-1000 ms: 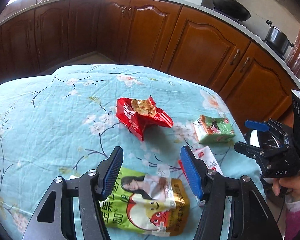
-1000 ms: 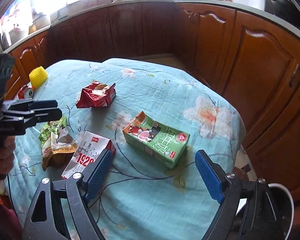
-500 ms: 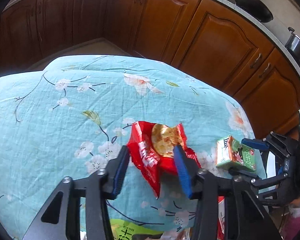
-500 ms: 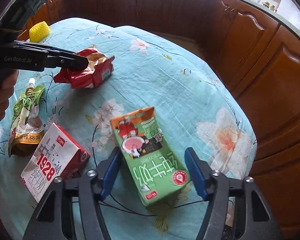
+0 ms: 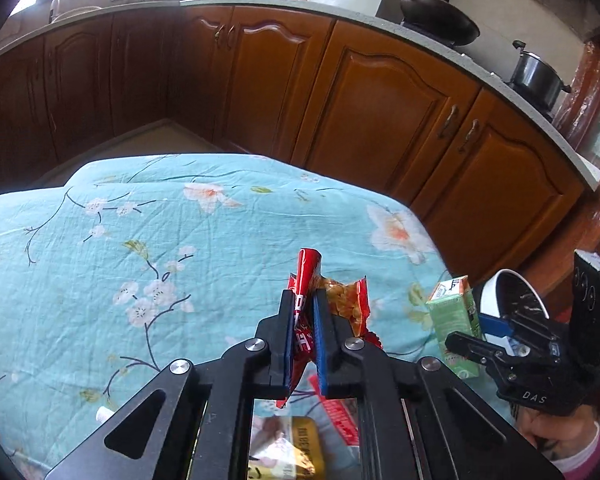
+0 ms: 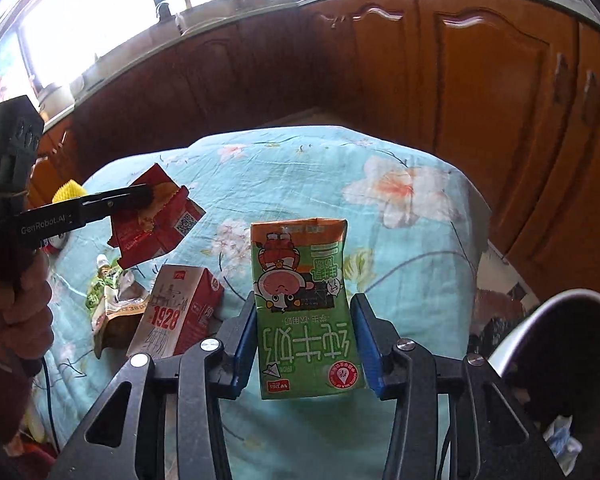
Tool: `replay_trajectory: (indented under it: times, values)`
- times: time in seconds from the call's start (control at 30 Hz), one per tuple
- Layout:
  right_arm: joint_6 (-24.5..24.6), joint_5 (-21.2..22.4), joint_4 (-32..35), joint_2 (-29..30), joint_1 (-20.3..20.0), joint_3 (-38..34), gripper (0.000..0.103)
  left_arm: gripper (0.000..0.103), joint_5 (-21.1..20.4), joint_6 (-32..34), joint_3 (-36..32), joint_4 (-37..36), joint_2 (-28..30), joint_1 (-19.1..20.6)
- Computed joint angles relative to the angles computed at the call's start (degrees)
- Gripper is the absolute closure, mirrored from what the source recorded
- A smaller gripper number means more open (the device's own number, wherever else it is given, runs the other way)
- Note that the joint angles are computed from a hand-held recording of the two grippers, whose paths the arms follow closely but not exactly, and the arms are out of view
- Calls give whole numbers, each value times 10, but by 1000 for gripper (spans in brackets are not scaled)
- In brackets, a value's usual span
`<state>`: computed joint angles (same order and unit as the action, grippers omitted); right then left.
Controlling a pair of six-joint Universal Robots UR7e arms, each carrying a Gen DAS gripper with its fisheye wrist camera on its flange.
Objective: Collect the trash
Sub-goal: 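Grasp the red snack bag with left gripper while right gripper grasps green milk carton, then carry both items over the bin and open both grippers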
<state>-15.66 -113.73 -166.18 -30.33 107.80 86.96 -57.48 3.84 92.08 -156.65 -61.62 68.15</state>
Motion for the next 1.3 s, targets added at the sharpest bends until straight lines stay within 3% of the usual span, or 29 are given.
replay_trajectory:
  times: [0.37,0.63,1.3]
  values:
    - [93,14,-163,-80,-2,152,58,96,-45,0,88,-5,-46,-44]
    - [125,-12,-234,-122,-5,224,58,96,-66,-9,111,8,-44,-69]
    - [142,-48,-304,-199,-29,308,58,96,-80,4,88,16,15,-104]
